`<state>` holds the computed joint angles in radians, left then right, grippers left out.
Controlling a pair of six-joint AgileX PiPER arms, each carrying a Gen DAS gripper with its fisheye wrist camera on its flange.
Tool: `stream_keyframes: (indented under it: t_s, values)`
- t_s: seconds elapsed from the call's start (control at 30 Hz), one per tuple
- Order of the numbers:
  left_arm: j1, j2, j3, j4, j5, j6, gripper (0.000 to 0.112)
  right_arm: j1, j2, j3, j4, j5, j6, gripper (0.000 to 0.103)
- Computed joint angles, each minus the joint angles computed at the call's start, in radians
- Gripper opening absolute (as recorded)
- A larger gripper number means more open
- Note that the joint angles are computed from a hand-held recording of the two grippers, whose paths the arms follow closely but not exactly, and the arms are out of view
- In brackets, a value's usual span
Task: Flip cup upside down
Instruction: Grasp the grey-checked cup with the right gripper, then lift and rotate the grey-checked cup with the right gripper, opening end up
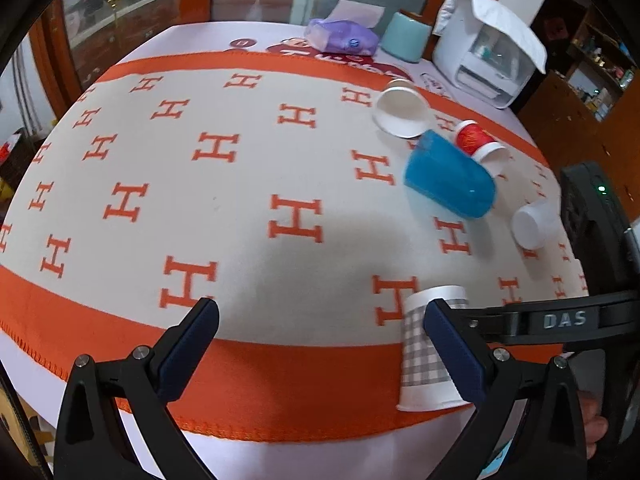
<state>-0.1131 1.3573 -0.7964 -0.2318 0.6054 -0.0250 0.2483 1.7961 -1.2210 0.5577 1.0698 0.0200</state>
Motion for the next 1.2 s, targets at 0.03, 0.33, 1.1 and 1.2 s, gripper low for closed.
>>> stream_keyframes:
  t_s: [0.03, 0.33, 1.1, 1.2]
  values:
    - [0.006, 0.007, 0.001, 0.001, -0.002, -0.001, 0.102, -0.001, 0.005, -0.003, 0.005, 0.005, -0.003, 0.062]
    - [0.037, 0.061, -0.014, 0.021, 0.013, -0.028, 0.102, -0.003, -0.026, 0.005, 0.018, 0.01, -0.069, 0.059]
    - [-0.048, -0.013, 0.06, 0.257, -0.14, -0.312, 0.102, 0.28, -0.381, 0.532, -0.803, -0.83, 0.452, 0.059]
    - [-0.064, -0.018, 0.075, 0.288, -0.147, -0.344, 0.102, 0.296, -0.413, 0.577, -0.905, -0.867, 0.553, 0.059]
